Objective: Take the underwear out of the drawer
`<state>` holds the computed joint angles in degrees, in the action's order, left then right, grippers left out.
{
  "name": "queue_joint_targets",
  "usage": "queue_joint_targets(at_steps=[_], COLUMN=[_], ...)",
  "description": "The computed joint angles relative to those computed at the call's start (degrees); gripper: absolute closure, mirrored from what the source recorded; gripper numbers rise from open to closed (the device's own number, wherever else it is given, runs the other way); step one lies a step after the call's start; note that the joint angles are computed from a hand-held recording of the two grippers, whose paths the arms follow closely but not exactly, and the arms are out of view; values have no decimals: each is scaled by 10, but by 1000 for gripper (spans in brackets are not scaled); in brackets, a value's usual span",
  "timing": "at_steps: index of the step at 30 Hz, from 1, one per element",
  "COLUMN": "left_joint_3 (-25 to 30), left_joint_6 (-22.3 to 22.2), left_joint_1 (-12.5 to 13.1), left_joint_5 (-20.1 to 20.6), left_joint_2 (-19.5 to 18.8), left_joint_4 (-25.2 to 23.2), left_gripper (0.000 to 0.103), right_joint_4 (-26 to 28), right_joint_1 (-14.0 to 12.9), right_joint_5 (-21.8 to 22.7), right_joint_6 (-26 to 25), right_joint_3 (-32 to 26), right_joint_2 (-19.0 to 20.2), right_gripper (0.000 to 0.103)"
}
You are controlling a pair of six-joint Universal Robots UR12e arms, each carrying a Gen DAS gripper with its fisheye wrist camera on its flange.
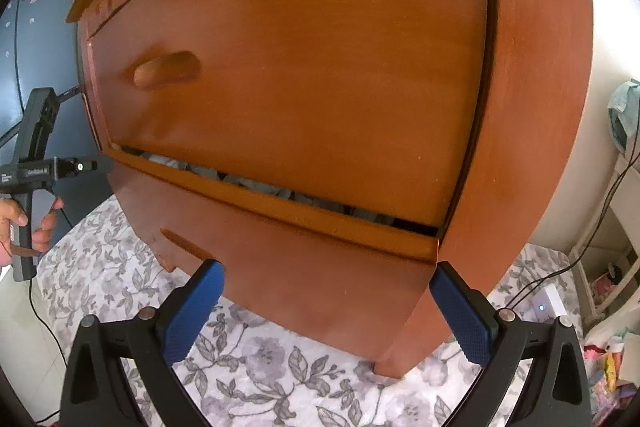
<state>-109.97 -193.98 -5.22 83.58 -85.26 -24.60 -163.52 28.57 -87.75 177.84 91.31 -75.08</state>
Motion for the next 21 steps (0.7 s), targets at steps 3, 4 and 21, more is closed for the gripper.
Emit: queue_joint_targets(at_steps=[3, 4, 21], left_joint_3=[3, 2, -6], left_joint_6=[14, 18, 42], left_joint_1=[1, 3, -14], left_joint_5=[-10, -20, 11], left_joint_2=[-1, -1, 12], left_joint_4=[-8, -7, -21], left_gripper=[0, 0, 0], right_joint_4=[1, 3, 21], right_joint_1=[-3, -2, -4], right_joint_5=[7, 5, 18], right_joint_6=[0, -2, 2], right_joint_3=[-5, -7, 4], right_joint_2=[3, 3, -12], right_gripper=[0, 0, 0])
